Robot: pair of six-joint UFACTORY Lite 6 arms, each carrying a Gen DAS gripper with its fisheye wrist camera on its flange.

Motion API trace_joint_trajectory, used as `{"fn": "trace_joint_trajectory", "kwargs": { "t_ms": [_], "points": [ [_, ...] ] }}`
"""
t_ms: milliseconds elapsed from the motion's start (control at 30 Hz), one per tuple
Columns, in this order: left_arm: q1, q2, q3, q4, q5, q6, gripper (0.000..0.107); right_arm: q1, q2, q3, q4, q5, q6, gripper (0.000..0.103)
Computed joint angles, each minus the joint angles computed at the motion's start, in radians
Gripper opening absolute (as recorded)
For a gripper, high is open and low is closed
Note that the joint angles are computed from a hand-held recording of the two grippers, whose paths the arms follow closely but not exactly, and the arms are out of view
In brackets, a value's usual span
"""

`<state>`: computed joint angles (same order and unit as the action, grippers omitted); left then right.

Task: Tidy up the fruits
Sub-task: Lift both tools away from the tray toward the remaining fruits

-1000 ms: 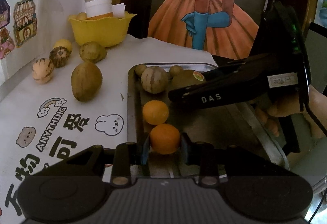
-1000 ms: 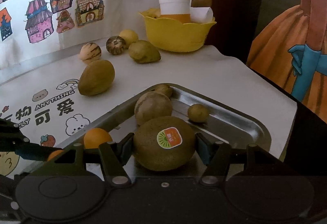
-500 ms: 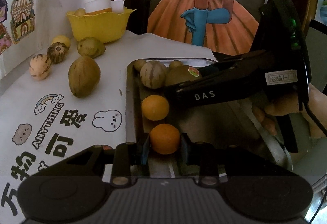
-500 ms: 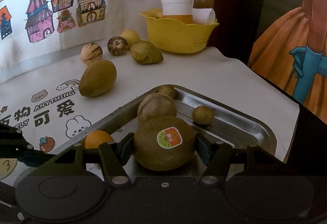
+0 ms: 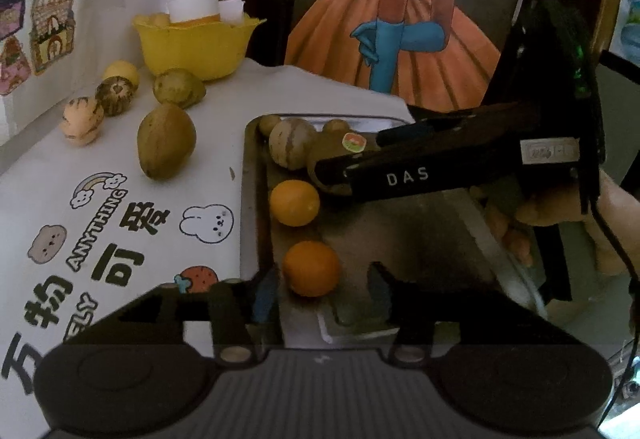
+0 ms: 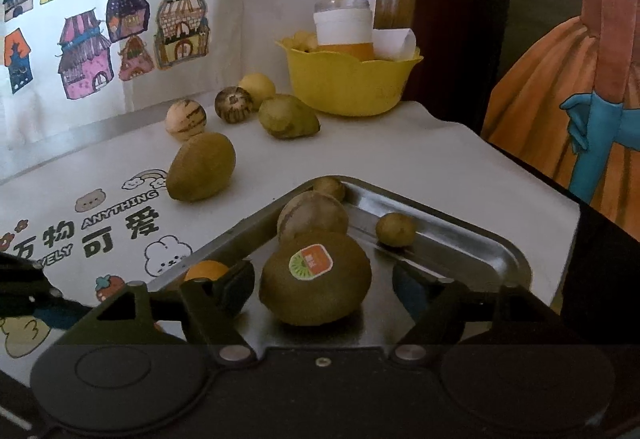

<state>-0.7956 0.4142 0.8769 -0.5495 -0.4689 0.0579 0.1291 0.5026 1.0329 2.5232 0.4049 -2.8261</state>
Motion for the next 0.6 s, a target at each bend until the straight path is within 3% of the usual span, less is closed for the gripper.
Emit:
{"fn": "trace_joint_trajectory", "kwargs": {
  "t_ms": [67,267,433,600],
  "points": [
    [-0.024,-0.036,-0.035,-0.051,-0.017,0.035,0.065,-0.003,-0.045,-0.050,0.018,0.012,-0.018,0.089],
    [-0.083,-0.195,-0.184,-0.157,-0.032,0.057,0.085,-0.015,-0.223,-0.228,0.082,0.022,-0.052,0.102],
    [-0.135,-0.380,-0.341,-0.241,-0.040,0.066,0.096,0.019,-0.425,-0.410,0.213,-0.031,-0.175,0.102],
    [-0.200,-0.511,-0.432,-0.421,-0.050,0.187,0.100,0.084,-0.638,-0.572,0.409,-0.100,-0.309,0.102]
  ]
}}
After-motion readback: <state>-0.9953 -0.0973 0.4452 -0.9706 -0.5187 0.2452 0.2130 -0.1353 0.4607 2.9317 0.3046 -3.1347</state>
